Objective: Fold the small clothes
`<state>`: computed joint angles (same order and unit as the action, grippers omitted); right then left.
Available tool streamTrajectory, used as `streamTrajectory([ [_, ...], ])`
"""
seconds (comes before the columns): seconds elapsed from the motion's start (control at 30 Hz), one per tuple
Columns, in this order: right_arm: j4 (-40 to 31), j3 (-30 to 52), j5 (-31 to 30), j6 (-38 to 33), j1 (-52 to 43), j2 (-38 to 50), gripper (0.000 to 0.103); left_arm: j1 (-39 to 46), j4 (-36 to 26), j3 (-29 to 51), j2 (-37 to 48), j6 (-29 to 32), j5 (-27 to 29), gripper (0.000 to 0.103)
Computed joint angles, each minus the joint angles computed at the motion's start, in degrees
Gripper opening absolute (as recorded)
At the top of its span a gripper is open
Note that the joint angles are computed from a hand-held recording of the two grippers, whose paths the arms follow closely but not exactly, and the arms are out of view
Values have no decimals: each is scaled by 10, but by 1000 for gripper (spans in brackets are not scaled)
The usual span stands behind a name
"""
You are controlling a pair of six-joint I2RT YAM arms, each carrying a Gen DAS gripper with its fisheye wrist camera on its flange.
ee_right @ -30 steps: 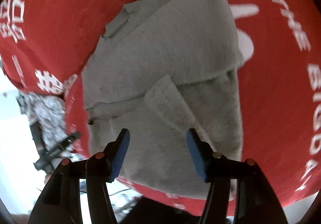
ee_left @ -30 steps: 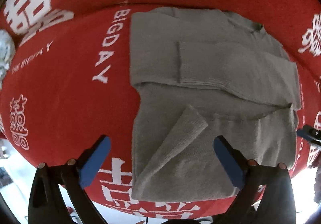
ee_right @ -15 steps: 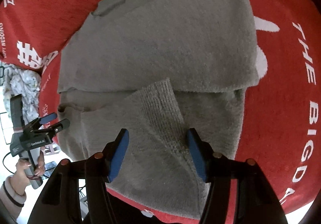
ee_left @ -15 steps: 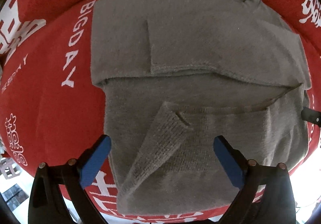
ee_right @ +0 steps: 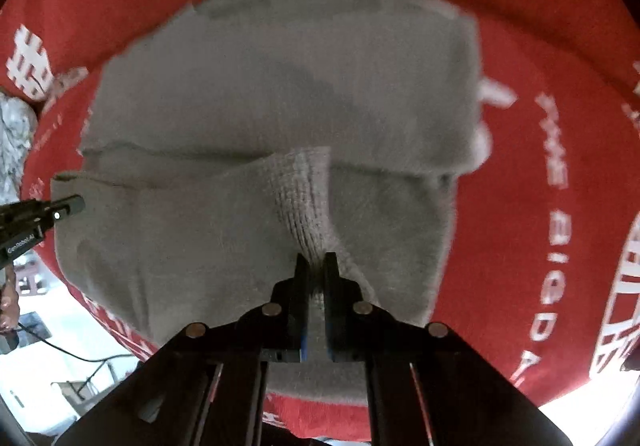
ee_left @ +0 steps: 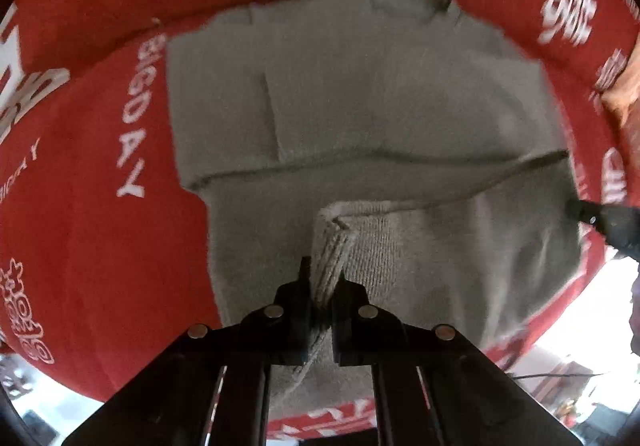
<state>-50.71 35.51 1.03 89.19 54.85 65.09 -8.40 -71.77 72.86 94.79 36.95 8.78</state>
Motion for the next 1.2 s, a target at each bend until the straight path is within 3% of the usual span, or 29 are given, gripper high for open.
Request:
streamTrajectory([
  [0.13,-150,108,71,-18,-12,-43,6,15,-67,111,1,7,58,8],
  [0.27,-202,180,107,-176,-137,-39,6,-4,-69,245,72,-29,101,8],
  [0.37,-138,167,106,-306,-260,-12,6,-21,-7,277,123,-74,103,8],
  [0.5,-7,113,58,-401,-386,47,6,-63,85,292,196,-148,68,8],
  [0.67,144,44,24,-414,-450,139,6,-94,171,252,262,-194,6,8],
  [0.83,245,-5,2,-395,-471,192,6,-102,237,213,288,-211,-37,8],
  [0.93,267,-19,12,-378,-472,197,6,-96,222,239,312,-212,-35,9],
  [1.0,248,-13,23,-366,-473,192,10,-93,223,246,312,-214,-59,32],
  [1.03,228,-6,33,-358,-472,190,22,-93,237,239,303,-217,-86,54],
  [1.07,203,0,43,-344,-473,182,33,-89,255,229,292,-217,-109,62],
  [1.2,156,-18,29,-287,-483,106,41,-45,192,277,293,-199,-73,62],
])
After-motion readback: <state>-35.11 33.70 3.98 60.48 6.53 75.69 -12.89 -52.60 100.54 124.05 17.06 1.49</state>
